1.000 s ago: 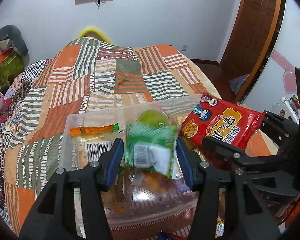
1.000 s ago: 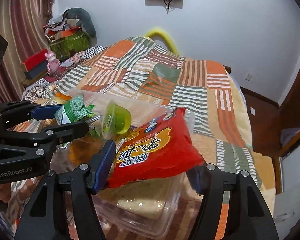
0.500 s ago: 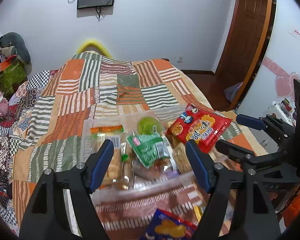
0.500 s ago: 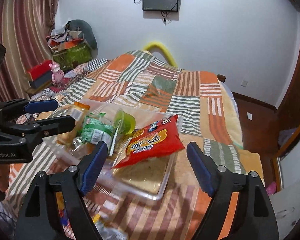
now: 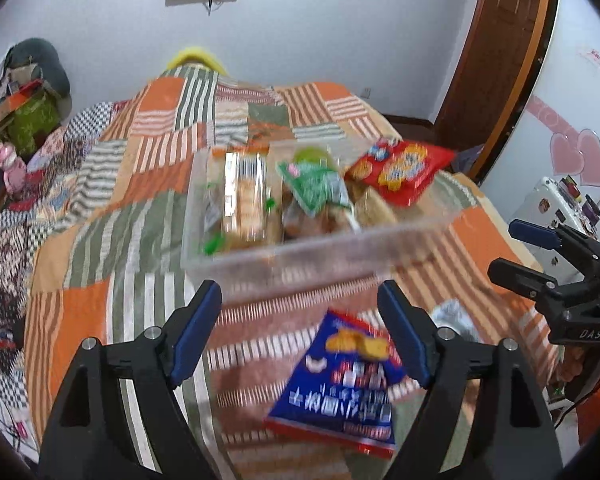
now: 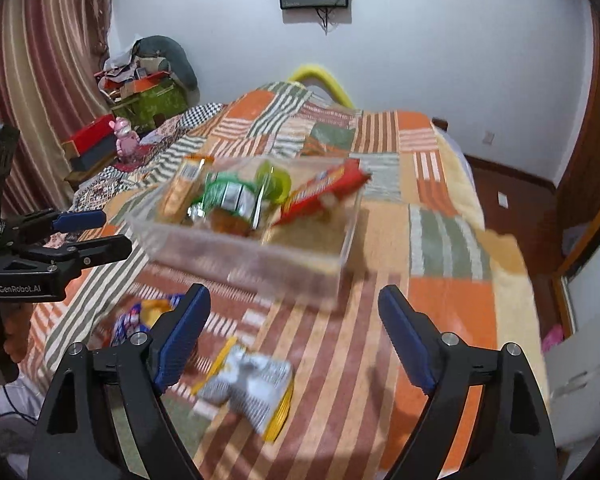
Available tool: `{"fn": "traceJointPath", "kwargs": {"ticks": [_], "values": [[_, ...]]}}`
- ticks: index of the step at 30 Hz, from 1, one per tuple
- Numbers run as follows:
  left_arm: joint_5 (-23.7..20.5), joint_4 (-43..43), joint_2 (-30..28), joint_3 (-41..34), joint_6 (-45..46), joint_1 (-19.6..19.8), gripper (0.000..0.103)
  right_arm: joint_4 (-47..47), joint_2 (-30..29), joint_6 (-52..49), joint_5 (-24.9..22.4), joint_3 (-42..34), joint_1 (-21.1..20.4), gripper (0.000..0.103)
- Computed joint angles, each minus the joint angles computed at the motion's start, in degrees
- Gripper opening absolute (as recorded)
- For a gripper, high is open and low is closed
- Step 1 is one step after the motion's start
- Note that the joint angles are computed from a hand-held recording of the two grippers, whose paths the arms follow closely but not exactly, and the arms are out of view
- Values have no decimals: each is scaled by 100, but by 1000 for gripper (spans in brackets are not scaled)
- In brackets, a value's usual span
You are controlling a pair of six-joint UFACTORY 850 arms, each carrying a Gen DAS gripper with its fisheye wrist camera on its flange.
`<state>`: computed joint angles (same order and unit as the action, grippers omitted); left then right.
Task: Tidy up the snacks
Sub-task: 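Grasp the blue cracker bag with left tool while right grasps white-yellow snack bag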
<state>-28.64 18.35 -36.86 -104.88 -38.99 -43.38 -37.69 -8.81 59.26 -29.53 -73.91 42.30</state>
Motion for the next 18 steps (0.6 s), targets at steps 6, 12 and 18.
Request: {"fn": "traceJointPath", "kwargs": {"ticks": [6,12,18], "values": [[149,-565,199,469,58,-3,80,489,76,110,159,285,67,84],[67,-655,198,605,214,-108,80,1028,48,-17,189,474,126,84],[-6,-1195,97,544,813,-149,81,1368,-47,-241,252,483,138,83]]}}
